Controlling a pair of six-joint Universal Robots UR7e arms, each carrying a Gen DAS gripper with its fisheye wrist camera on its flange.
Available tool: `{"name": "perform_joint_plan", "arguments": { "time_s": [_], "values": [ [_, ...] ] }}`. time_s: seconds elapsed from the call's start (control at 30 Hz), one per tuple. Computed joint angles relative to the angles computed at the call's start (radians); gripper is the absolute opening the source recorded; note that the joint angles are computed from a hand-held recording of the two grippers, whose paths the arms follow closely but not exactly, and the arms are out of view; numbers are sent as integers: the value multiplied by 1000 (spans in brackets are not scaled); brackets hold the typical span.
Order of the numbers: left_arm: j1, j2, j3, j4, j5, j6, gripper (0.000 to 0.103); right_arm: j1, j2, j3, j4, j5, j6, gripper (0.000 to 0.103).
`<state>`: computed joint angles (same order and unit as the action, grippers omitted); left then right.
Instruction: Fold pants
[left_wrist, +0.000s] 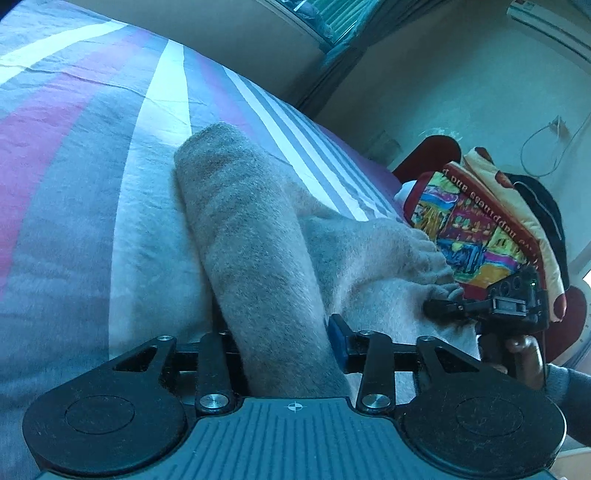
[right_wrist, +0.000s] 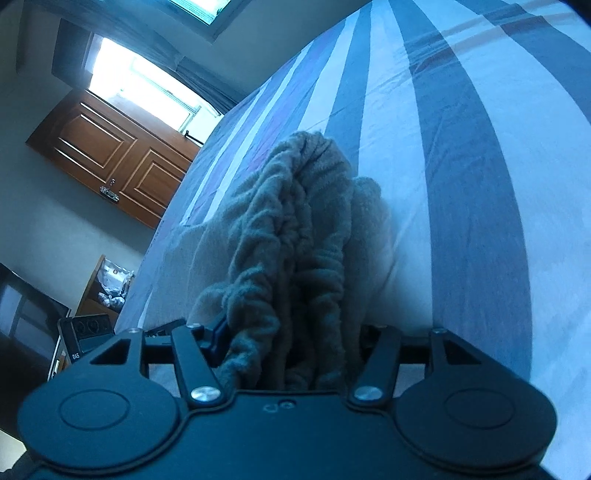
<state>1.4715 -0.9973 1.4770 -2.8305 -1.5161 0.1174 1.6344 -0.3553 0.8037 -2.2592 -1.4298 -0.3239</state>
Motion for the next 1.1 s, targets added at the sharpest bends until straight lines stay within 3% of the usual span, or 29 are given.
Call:
{"name": "perform_joint_plan", "arguments": {
  "time_s": [0.2,0.27,0.37,0.43,0.53,0.63,0.77,0.9,1.0,1.1],
  "values": [
    [-43,-44,71,-14,99,-20,56,-8,-54,85,-38,-7,20,64],
    [-60,-64,106,-24,131,-31,66,-9,-77,125,-63,-12,32,65],
    [-74,-112,186,-64,151,-46,78,-11,-115,192,-115,-12,70,77],
    [-82,-154,262,-120,174,-67,78,-6,-150,247,-154,-33,81,85],
    [-104,-216,383,-234,220,-131,79,-1,-209,340,-198,-67,43,88],
    [-152,-272,492,-327,293,-202,86,19,-287,488,-317,-133,-34,90],
    [-277,-340,646,-477,438,-198,92,58,-388,717,-552,-214,-161,92],
    [-447,-400,778,-523,673,-170,97,74,-477,900,-726,-189,-209,103],
    [-566,-453,859,-462,815,-219,100,84,-529,1002,-824,-177,-216,103],
    [-677,-527,933,-323,939,-329,101,101,-566,1080,-906,-196,-222,103]
  ]
}}
